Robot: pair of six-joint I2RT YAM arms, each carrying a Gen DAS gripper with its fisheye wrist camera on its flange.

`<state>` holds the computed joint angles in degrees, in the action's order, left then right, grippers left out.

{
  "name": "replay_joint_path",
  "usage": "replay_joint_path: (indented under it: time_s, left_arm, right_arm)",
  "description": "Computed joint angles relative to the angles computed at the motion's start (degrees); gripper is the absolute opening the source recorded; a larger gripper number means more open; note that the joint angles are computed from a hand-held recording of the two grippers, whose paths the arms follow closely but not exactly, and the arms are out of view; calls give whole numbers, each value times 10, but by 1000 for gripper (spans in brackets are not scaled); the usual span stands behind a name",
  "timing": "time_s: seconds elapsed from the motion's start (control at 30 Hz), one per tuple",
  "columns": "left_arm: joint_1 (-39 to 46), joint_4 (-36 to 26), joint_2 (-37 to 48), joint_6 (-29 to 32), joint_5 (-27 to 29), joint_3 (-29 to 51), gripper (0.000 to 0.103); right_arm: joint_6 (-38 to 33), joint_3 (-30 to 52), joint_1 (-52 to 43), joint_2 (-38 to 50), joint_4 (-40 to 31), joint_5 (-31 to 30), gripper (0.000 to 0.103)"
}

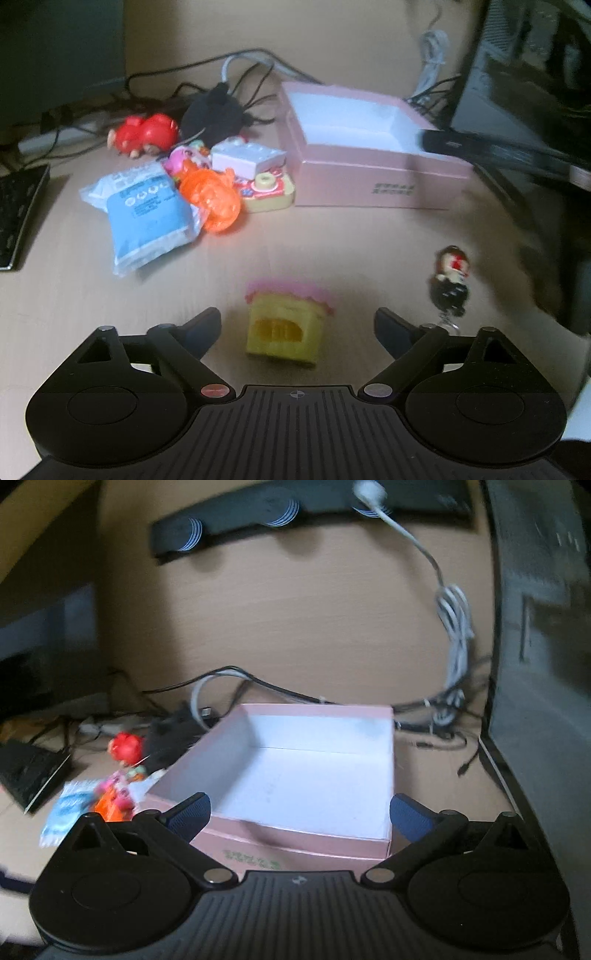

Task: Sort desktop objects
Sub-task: 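Grasp the yellow cupcake toy with the left gripper while the right grasps the doll keychain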

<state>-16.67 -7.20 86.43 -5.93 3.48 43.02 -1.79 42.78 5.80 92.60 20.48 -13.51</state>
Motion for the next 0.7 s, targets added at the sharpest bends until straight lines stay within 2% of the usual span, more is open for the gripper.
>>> replay_joint_path:
  time_s: [0.07,0.1,0.13,0.23,0.33,0.47,0.7]
  left_arm:
    - [1,-5,28,-1,-3,22,83]
    - [0,-9,38,2,-7,31,74]
    - [-3,-13,46,6,-12,38,61]
    - [-13,10,35,9,-30,27,60]
    - [-32,100,-16,3,-54,-30,58]
    - [-71,213,-22,6,-123,-83,58]
    - [-69,226,-3,-5,-127,-111,59]
  right_arm:
    - [-21,-17,-13,-33,-41,-37,103]
    - [-34,-26,-20,-51,-64,-54,103]
    - [-49,-35,-24,-69,-90,-66,103]
    - [-96,-54,-22,-108,-148,-64,103]
    - [-124,-92,1,-135,-150,-27,103]
    - [-90,-102,20,-130,-149,-17,103]
    - [-83,-105,35,-125,-147,-8,103]
